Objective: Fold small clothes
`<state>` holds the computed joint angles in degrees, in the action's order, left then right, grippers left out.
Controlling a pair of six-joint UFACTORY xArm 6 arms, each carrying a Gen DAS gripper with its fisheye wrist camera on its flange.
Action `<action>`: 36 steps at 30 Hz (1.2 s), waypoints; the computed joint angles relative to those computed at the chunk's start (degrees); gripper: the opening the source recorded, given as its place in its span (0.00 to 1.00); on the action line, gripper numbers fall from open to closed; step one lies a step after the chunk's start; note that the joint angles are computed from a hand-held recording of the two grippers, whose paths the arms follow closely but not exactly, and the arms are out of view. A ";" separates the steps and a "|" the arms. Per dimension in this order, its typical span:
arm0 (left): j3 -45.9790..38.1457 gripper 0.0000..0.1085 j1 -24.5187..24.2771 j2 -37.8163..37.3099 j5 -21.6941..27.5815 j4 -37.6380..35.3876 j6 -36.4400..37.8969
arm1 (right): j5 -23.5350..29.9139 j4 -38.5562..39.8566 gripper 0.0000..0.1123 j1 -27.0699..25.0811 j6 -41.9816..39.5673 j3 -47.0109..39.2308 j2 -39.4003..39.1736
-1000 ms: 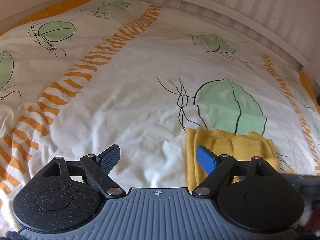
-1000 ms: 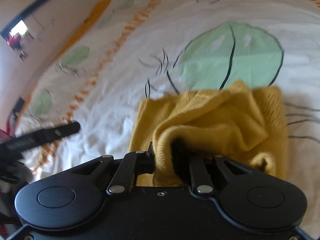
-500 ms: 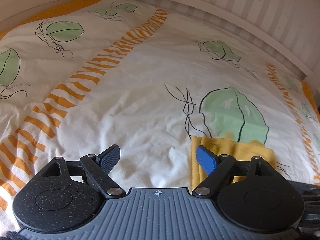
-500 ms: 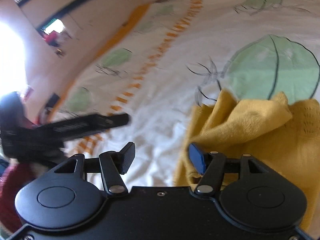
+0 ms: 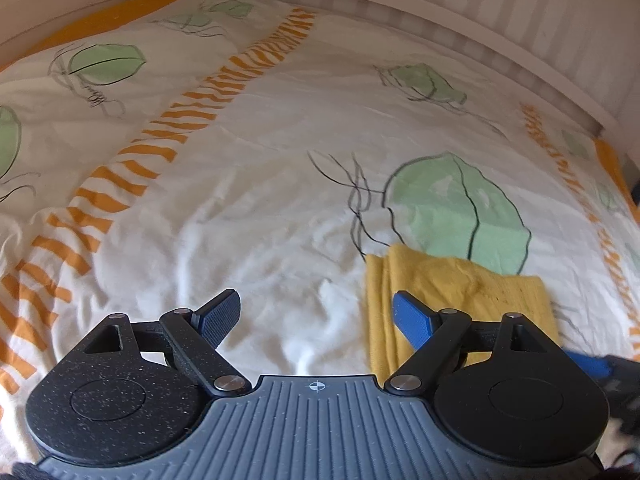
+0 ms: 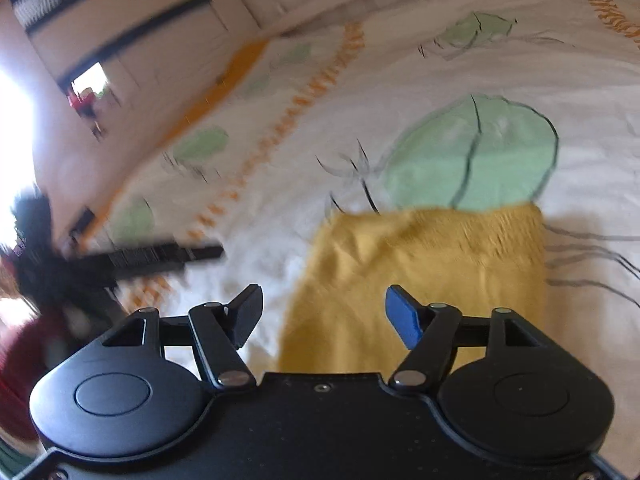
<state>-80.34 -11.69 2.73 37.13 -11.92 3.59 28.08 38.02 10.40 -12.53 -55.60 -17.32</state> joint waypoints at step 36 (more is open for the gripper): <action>1.42 0.76 -3.97 2.41 1.58 -2.26 3.28 | -1.86 -4.31 0.20 11.74 -18.94 10.39 -3.87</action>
